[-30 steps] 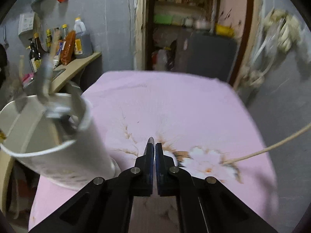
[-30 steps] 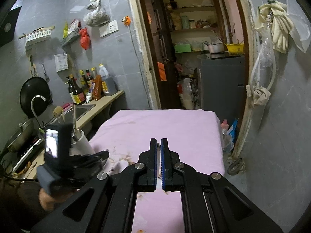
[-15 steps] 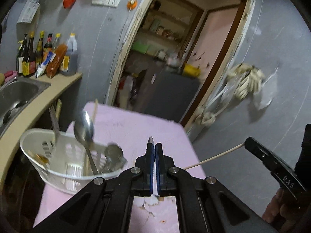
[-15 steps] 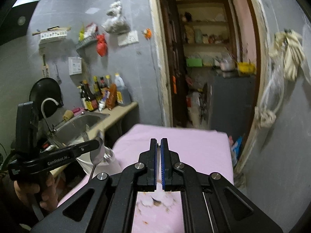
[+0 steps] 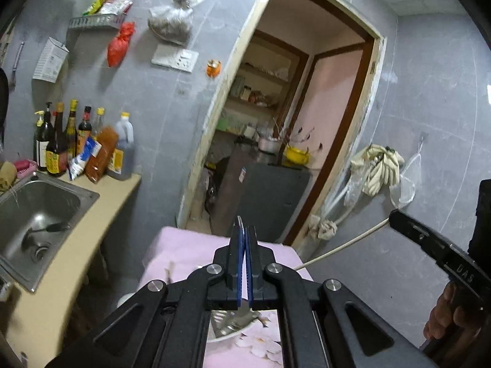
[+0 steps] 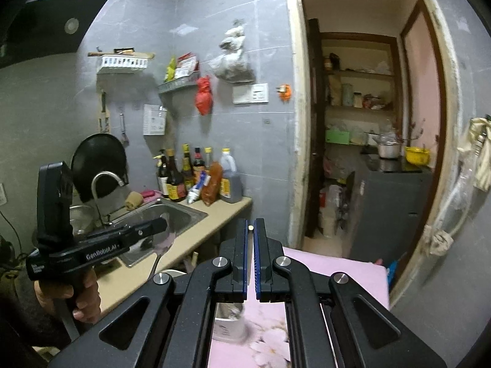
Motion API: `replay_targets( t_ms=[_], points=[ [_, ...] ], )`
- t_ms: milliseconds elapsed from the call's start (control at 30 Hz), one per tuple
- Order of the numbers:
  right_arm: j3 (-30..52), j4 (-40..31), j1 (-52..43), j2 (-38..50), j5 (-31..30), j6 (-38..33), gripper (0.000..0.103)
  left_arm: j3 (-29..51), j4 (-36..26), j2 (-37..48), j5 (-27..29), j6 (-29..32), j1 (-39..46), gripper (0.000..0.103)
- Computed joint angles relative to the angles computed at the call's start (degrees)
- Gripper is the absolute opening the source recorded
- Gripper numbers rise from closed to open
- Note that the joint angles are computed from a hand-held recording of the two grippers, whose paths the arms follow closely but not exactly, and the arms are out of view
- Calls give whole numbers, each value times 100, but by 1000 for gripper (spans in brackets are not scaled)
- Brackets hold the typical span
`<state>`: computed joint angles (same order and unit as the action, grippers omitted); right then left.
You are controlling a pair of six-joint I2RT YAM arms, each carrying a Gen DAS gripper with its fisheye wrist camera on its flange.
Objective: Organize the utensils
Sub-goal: 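Carry the spoon and chopstick over the white caddy with both grippers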
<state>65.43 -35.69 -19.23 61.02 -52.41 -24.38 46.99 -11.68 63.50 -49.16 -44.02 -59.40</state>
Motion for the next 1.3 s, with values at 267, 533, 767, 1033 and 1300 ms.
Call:
replay_targets(
  t_ms=[267, 533, 767, 1033, 1300],
  points=[
    [72, -86, 1337, 113, 1320, 344, 3, -1099, 903, -1406, 1277, 249, 1263, 2],
    [26, -335, 1731, 232, 1938, 315, 3, -1958, 1914, -1598, 2497, -313, 2368, 2],
    [-130, -278, 1908, 199, 2223, 423, 3, -2084, 2762, -1233, 2768, -276, 2709, 2],
    [-437, -59, 2093, 362, 2504, 539, 3, -2364, 3824, -287, 3244, -468, 2991, 2],
    [-777, 283, 2456, 598, 2888, 771, 3, -2722, 4069, -72, 3101, -601, 2923, 2]
  ],
)
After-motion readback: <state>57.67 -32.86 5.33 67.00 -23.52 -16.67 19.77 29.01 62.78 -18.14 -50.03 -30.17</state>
